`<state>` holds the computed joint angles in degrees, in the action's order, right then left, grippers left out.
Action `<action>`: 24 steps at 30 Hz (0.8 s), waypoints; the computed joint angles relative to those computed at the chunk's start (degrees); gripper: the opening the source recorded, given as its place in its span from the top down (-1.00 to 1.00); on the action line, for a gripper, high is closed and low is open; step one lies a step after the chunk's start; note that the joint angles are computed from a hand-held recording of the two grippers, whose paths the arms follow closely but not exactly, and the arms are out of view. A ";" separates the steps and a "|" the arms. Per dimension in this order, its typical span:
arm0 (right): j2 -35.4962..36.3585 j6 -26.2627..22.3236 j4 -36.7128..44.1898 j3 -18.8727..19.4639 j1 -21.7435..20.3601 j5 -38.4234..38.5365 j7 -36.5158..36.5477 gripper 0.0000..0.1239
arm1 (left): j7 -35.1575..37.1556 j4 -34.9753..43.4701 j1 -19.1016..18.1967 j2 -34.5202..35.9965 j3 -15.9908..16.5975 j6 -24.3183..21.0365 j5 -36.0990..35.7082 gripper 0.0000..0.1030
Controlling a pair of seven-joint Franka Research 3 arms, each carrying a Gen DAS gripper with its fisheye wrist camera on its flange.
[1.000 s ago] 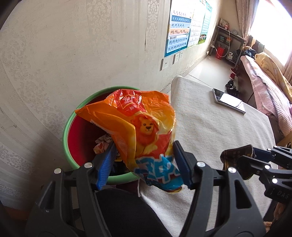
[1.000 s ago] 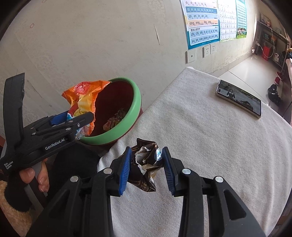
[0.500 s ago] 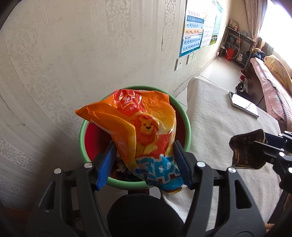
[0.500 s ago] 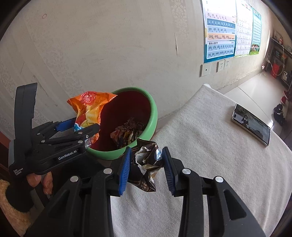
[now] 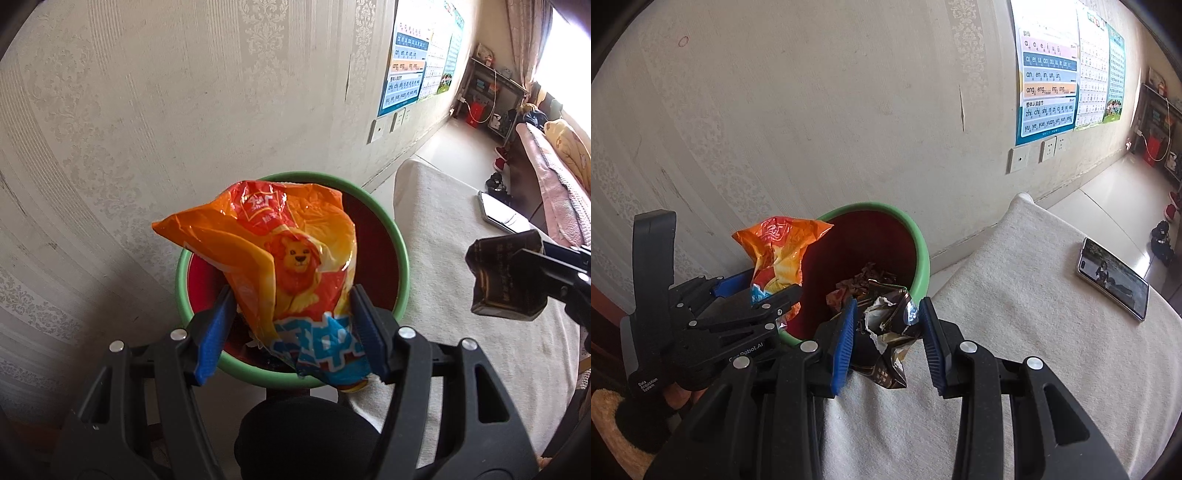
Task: Collect trash
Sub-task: 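Carry the orange bag and brown wrapper over the bin with both tools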
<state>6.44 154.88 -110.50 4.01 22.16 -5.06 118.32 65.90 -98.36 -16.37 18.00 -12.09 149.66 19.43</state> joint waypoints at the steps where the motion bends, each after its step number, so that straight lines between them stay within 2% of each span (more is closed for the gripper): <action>1: 0.23 -0.09 0.23 0.04 -0.05 0.25 -0.27 0.45 | -0.15 0.37 -0.11 0.23 0.08 -0.20 0.12 -0.17; 24: 3.20 -0.49 3.17 -0.64 0.84 1.41 -2.40 0.45 | -1.87 3.23 -0.25 2.65 0.99 -2.27 1.37 -0.17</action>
